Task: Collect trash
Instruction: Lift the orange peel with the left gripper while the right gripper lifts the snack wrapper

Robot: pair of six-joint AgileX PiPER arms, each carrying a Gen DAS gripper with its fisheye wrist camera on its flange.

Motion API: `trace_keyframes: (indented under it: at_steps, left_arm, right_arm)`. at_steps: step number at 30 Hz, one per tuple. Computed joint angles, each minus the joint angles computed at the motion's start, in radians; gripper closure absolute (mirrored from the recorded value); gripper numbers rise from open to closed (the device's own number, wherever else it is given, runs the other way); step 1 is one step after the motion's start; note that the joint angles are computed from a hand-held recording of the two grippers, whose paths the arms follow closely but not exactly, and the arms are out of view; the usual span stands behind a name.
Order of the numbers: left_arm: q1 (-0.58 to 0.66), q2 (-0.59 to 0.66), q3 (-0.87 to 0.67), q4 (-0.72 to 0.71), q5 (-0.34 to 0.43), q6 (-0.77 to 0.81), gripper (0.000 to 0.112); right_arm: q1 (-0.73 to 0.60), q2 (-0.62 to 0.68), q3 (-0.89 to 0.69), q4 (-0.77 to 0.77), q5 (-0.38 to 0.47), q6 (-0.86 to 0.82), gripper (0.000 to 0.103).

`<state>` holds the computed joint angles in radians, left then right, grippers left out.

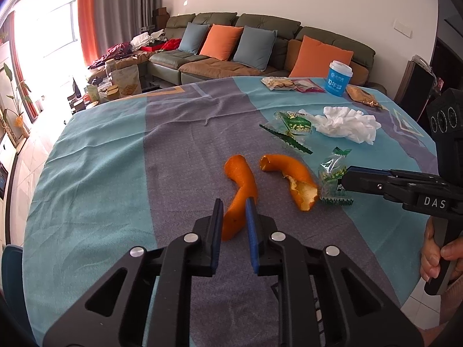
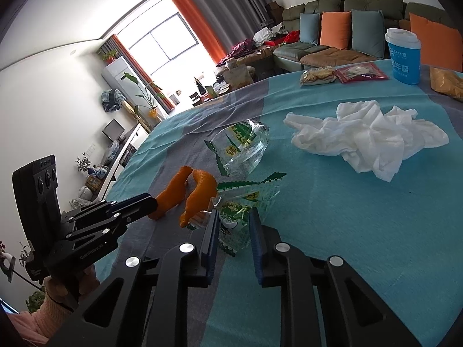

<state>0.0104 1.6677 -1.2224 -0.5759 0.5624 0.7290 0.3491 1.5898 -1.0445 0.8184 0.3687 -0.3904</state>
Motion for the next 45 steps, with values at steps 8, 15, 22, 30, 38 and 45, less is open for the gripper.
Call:
trace_keyframes:
  at_steps: [8,15,22,30,38,45]
  left_arm:
    - [0.003,-0.015,0.015,-0.012,0.003,0.011,0.101]
    - [0.011,-0.044,0.041,-0.07,0.007,0.079,0.074]
    - [-0.007,-0.023,0.009,-0.05,0.019,0.07,0.057]
    - [-0.027,0.03,-0.042,0.039,0.043,-0.022,0.094]
    - [-0.014,-0.002,-0.001,-0.014,0.032,0.026,0.096]
    - [0.005,-0.061,0.049,-0.052,0.027,0.061,0.096]
  right_arm:
    - [-0.014,-0.015,0.015,0.054,0.0,-0.055,0.085]
    - [-0.029,-0.028,0.031,0.119,0.0,-0.122,0.085]
    - [-0.034,-0.033,0.042,0.155,-0.004,-0.161,0.085]
    - [-0.044,-0.027,0.044,0.201,0.004,-0.209,0.085]
    - [-0.035,-0.033,0.042,0.217,0.0,-0.225,0.085]
    - [-0.027,-0.043,0.042,0.243,-0.006,-0.258,0.085]
